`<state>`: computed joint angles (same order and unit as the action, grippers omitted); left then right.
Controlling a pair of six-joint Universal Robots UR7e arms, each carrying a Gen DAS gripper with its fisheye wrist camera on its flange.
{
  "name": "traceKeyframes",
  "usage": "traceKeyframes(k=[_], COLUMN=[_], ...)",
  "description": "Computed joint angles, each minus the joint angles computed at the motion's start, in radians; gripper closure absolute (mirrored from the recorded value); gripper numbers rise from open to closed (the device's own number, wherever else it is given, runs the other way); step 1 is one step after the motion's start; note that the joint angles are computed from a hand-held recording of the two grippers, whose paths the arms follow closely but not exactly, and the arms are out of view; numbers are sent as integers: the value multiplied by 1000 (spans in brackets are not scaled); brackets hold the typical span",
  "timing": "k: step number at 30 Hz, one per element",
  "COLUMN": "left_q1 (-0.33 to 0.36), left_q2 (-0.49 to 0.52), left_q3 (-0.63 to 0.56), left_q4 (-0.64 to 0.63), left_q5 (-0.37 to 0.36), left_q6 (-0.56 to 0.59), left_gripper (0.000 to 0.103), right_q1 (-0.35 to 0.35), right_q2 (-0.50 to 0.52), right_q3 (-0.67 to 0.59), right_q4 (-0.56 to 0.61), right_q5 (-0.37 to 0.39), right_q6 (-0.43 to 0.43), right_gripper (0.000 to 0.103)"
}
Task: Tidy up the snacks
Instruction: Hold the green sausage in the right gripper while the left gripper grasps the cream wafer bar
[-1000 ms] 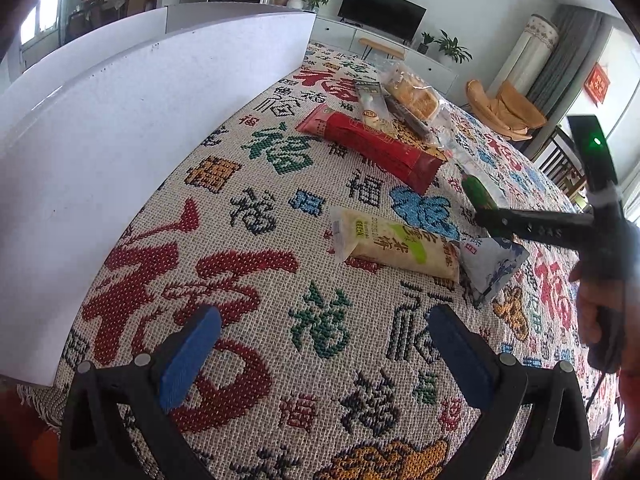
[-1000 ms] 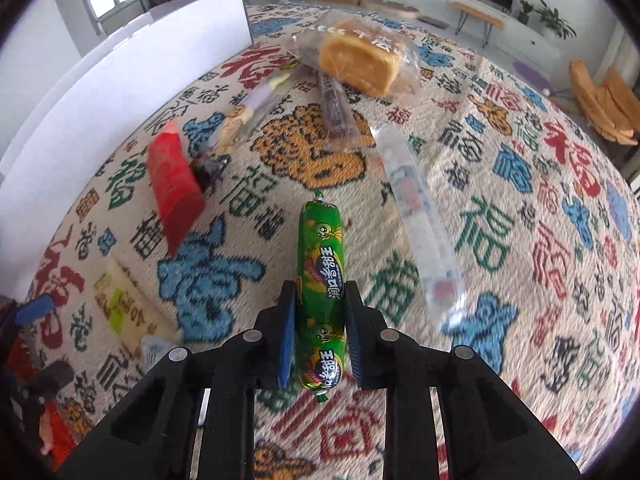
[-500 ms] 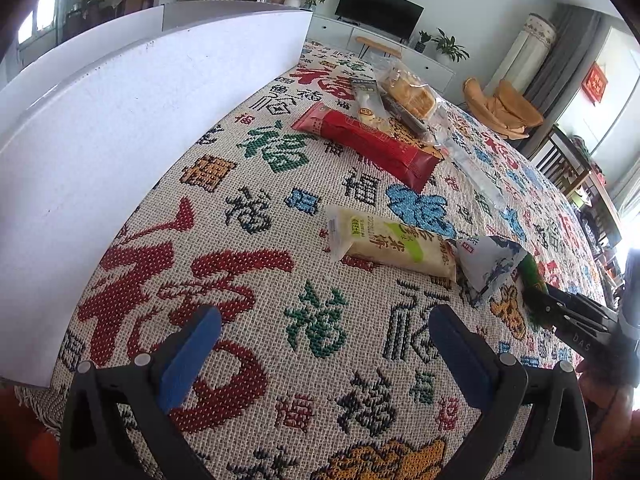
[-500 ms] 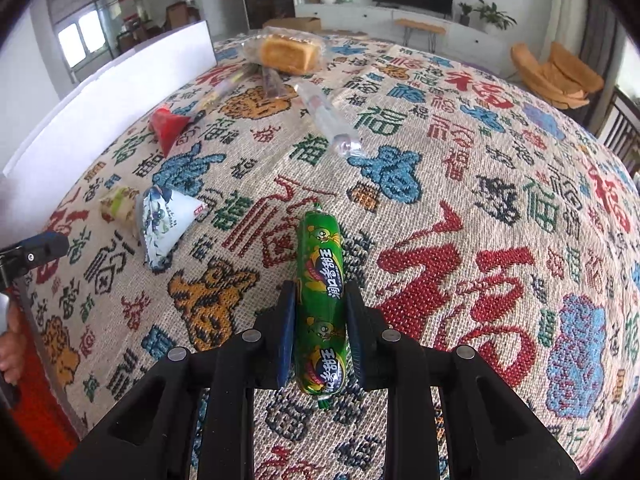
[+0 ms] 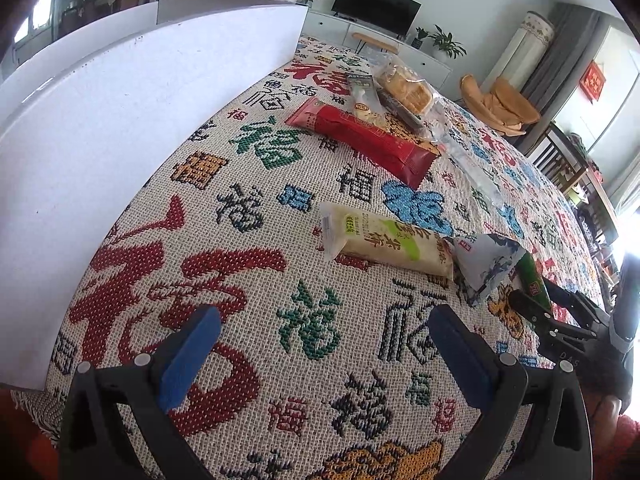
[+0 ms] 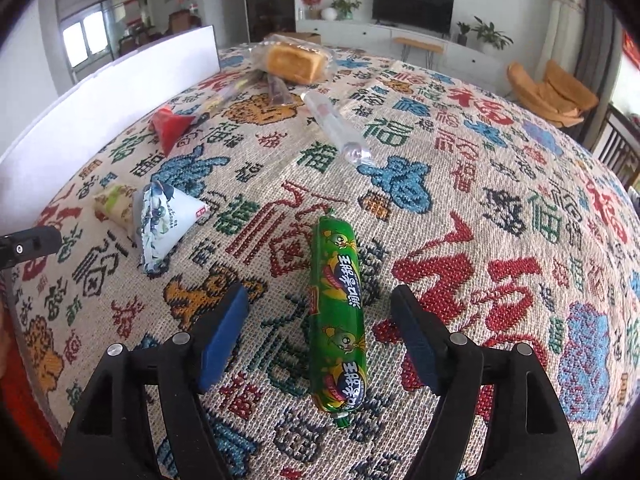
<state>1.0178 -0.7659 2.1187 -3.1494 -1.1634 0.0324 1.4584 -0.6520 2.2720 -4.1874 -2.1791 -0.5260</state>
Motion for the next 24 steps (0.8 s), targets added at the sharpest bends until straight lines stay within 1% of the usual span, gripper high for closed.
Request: traceKeyframes(k=[24], left_q1=[-2], left_q2=[-3], left_q3=[4], left_q4=[-7], left_q5=[0], left_q6=[2], left_gripper=[0], right_q1=[0], right_q2=[2], right_q3=[0], right_q4=[-3], right_q5=[2], right_q6=[0], right_gripper=[25])
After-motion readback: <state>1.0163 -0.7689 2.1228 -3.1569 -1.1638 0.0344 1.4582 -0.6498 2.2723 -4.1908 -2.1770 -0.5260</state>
